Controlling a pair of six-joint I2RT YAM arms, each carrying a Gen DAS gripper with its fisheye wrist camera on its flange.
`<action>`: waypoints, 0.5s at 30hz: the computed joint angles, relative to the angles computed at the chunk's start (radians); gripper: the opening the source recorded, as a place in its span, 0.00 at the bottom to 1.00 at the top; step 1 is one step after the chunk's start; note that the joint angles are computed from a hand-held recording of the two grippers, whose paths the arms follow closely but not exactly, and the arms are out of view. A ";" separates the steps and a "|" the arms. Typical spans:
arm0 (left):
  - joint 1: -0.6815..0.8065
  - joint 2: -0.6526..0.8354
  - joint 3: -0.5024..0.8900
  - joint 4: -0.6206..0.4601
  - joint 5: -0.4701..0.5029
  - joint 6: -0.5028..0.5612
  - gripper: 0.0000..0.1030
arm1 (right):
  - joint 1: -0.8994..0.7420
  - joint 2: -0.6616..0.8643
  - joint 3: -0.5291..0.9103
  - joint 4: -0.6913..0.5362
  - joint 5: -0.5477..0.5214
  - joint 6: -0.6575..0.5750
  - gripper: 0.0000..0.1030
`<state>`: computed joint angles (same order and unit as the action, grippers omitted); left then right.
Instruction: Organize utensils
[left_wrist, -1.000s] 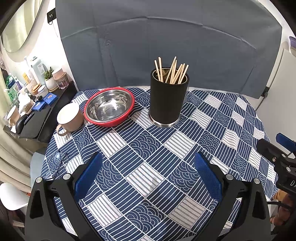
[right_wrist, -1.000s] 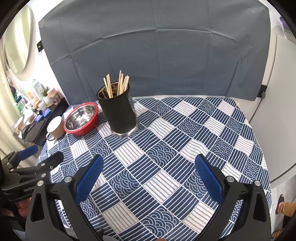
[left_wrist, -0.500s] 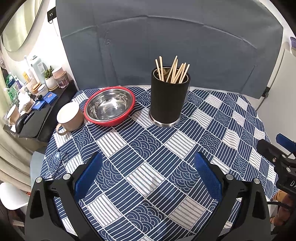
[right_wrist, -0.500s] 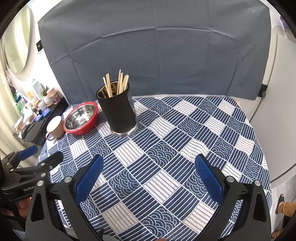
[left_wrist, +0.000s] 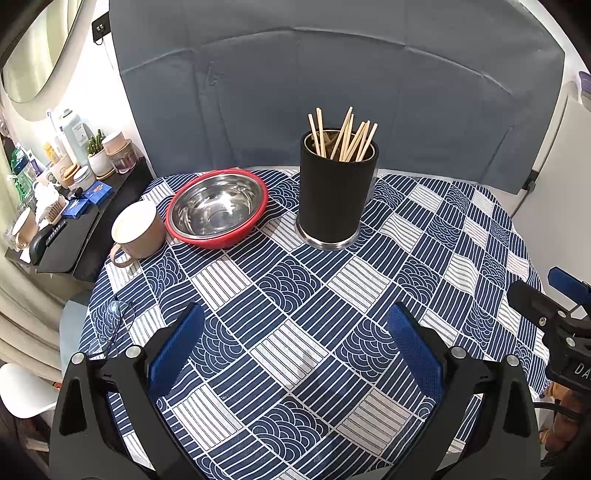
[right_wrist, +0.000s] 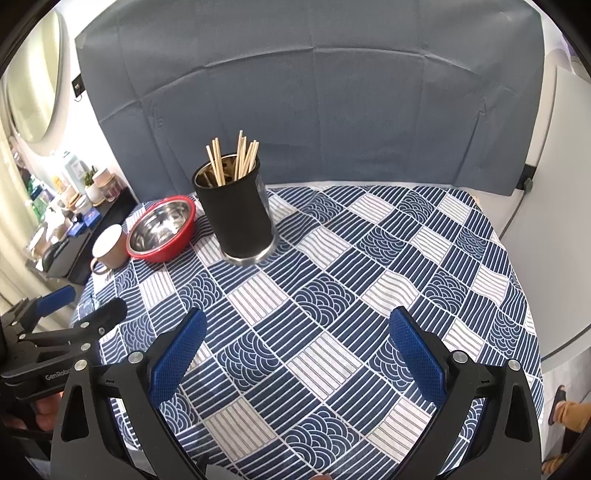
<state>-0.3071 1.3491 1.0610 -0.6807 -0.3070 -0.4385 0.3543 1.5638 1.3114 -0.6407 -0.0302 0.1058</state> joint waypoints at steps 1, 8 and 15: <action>-0.001 0.001 0.000 -0.001 -0.001 0.000 0.94 | -0.001 0.001 0.000 -0.002 -0.002 -0.001 0.92; -0.005 -0.004 -0.007 -0.012 0.001 -0.005 0.94 | 0.000 0.002 -0.005 -0.014 -0.009 0.003 0.92; -0.006 -0.001 -0.004 -0.022 0.002 -0.011 0.94 | 0.000 0.000 -0.007 -0.021 -0.012 0.007 0.92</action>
<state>-0.3129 1.3478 1.0570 -0.7030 -0.3051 -0.4496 0.3544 1.5636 1.3049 -0.6615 -0.0427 0.1128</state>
